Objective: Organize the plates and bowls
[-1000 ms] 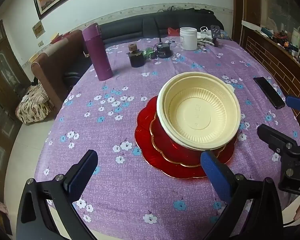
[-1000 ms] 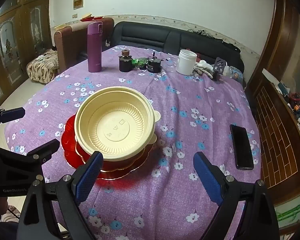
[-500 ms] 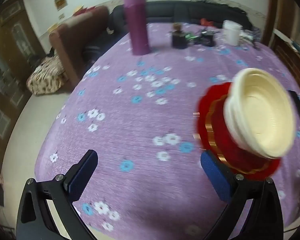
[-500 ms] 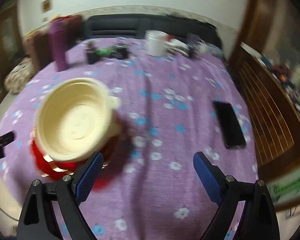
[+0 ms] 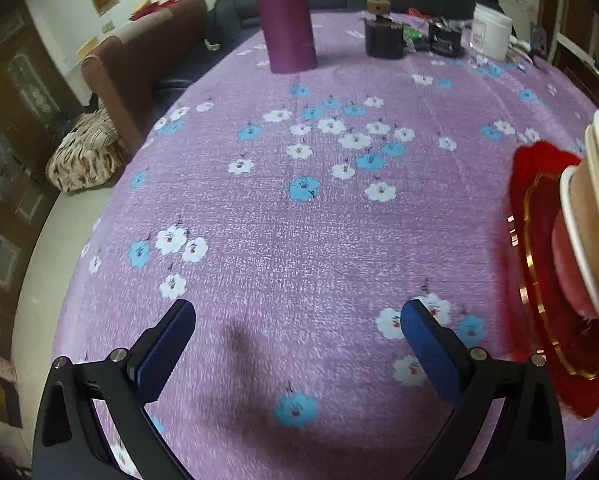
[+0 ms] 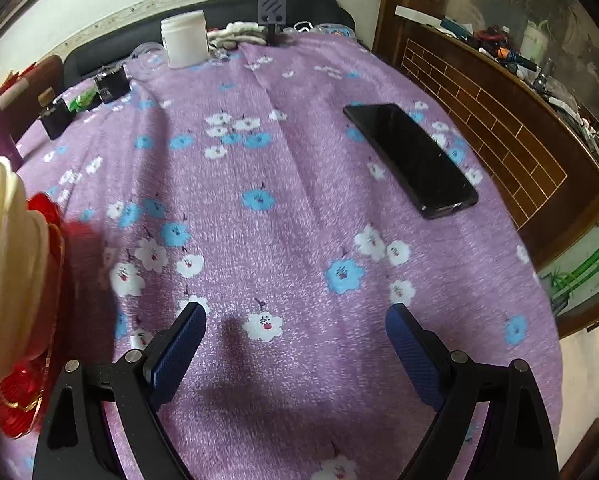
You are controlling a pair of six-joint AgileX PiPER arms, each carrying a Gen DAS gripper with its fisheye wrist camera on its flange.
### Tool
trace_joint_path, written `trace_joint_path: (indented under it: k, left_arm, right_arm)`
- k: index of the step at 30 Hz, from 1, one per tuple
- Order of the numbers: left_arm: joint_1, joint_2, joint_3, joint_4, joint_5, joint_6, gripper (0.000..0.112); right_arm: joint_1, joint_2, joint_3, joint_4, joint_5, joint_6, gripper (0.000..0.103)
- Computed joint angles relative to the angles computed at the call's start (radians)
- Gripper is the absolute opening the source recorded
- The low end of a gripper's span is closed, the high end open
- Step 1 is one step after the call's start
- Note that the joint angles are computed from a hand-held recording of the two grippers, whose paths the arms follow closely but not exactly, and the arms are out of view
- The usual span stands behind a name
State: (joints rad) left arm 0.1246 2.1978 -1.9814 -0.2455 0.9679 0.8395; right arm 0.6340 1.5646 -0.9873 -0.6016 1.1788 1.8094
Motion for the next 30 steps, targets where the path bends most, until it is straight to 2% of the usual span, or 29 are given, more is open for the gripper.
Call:
trace_joint_path:
  k: [2,7,10,14,18,30]
  left_arm:
    - [-0.005,0.030,-0.033,0.019,0.009,0.007,0.103]
    - [0.004,0.068,-0.087,-0.035,0.021,0.050,0.103]
    - [0.017,0.075,-0.078,-0.096,0.002,0.072,0.103]
    - [0.036,0.178,-0.256,-0.138,0.145,-0.019,0.103]
    - [0.037,0.148,-0.188,-0.159,0.081,-0.009,0.103]
    - [0.036,0.154,-0.197,-0.159,0.085,-0.011,0.103]
  right_arm:
    - [0.000,0.022,-0.003,-0.005,0.002,0.018,0.093]
    - [-0.014,0.038,0.011,-0.015,-0.009,0.058,0.094]
    - [-0.022,0.044,0.025,-0.031,-0.017,0.089,0.101]
    - [-0.023,0.022,0.065,-0.042,-0.052,0.166,0.102]
    - [-0.003,0.031,0.071,-0.068,-0.046,0.198,0.102]
    - [-0.010,0.041,0.070,-0.095,-0.044,0.215,0.102]
